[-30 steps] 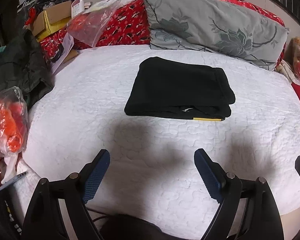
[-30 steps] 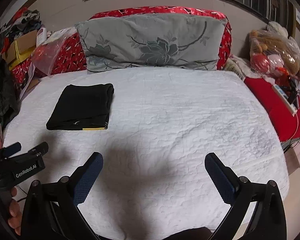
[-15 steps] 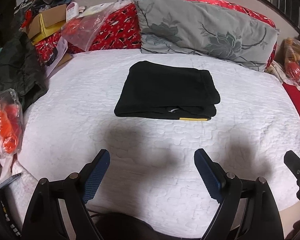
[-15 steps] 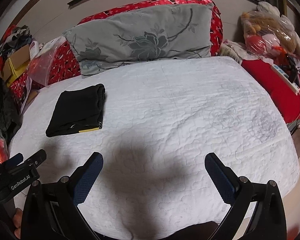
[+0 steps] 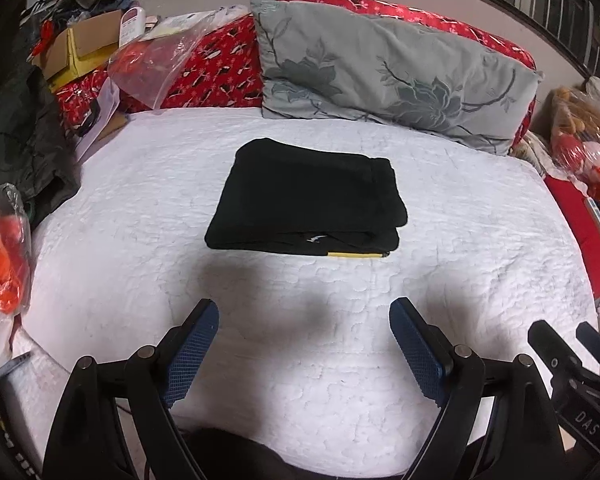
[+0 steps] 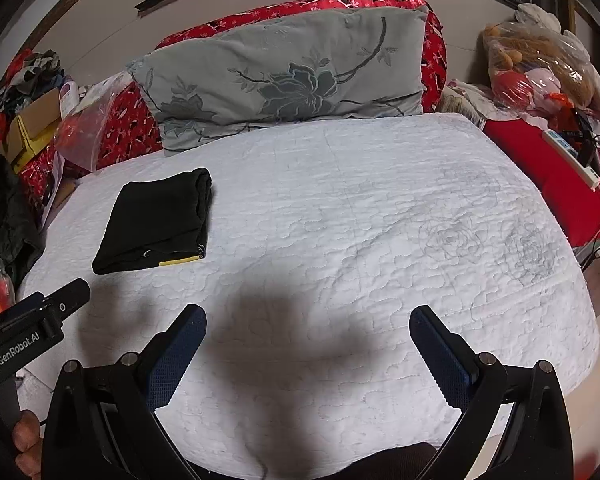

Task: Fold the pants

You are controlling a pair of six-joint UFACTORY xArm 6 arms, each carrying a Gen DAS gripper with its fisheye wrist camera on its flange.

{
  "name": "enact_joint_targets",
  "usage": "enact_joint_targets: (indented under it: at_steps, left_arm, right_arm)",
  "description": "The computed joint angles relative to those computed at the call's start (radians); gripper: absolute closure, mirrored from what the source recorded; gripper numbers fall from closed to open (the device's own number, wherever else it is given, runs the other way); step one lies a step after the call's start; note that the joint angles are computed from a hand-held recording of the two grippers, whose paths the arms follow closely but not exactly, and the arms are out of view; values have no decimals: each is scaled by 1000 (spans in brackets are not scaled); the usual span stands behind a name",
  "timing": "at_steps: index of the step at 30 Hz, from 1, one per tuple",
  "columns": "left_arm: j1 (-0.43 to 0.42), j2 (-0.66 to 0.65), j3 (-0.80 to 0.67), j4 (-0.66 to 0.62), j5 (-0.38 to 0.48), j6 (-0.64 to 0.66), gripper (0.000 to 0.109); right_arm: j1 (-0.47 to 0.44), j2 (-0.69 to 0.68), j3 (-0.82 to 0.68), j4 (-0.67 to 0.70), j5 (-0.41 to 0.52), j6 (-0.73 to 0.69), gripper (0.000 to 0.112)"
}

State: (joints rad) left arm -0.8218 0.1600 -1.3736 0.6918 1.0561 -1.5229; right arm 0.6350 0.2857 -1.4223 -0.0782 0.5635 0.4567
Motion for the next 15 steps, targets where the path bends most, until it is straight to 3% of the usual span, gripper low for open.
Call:
enact_joint_targets:
  at_steps: [15]
  left_arm:
    - [-1, 52, -56, -26, 33, 60, 20]
  right_arm:
    - [-13, -5, 9, -5, 0, 12, 10]
